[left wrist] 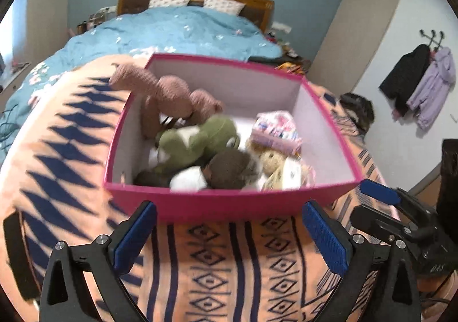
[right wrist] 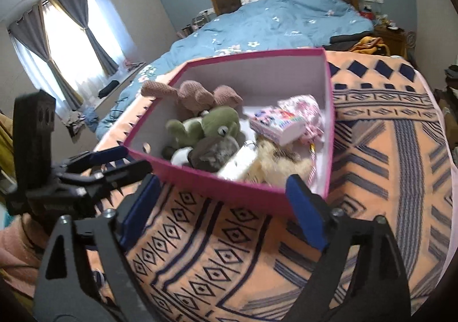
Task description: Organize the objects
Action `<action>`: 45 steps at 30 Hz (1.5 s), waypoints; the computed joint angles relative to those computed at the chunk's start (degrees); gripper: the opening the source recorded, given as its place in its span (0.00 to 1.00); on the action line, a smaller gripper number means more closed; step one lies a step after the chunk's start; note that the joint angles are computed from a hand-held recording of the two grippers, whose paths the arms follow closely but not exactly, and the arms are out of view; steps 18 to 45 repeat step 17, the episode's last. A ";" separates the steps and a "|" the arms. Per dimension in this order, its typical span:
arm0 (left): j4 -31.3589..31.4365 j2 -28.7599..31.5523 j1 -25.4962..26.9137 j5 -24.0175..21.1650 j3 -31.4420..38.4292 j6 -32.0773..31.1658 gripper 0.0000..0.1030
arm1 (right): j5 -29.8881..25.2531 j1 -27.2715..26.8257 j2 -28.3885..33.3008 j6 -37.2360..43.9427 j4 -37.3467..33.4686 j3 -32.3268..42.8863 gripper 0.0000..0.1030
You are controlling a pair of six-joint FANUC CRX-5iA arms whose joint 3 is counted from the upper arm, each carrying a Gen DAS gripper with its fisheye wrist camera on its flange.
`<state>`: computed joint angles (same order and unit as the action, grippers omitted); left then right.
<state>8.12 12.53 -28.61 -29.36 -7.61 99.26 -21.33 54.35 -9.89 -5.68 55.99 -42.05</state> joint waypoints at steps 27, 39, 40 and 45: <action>-7.54 0.79 -2.50 -5.86 1.35 7.65 1.00 | -0.15 1.87 1.66 -3.66 0.02 -2.42 0.89; -7.54 0.79 -2.50 -5.86 1.35 7.65 1.00 | -0.15 1.87 1.66 -3.66 0.02 -2.42 0.89; -7.54 0.79 -2.50 -5.86 1.35 7.65 1.00 | -0.15 1.87 1.66 -3.66 0.02 -2.42 0.89; -7.54 0.79 -2.50 -5.86 1.35 7.65 1.00 | -0.15 1.87 1.66 -3.66 0.02 -2.42 0.89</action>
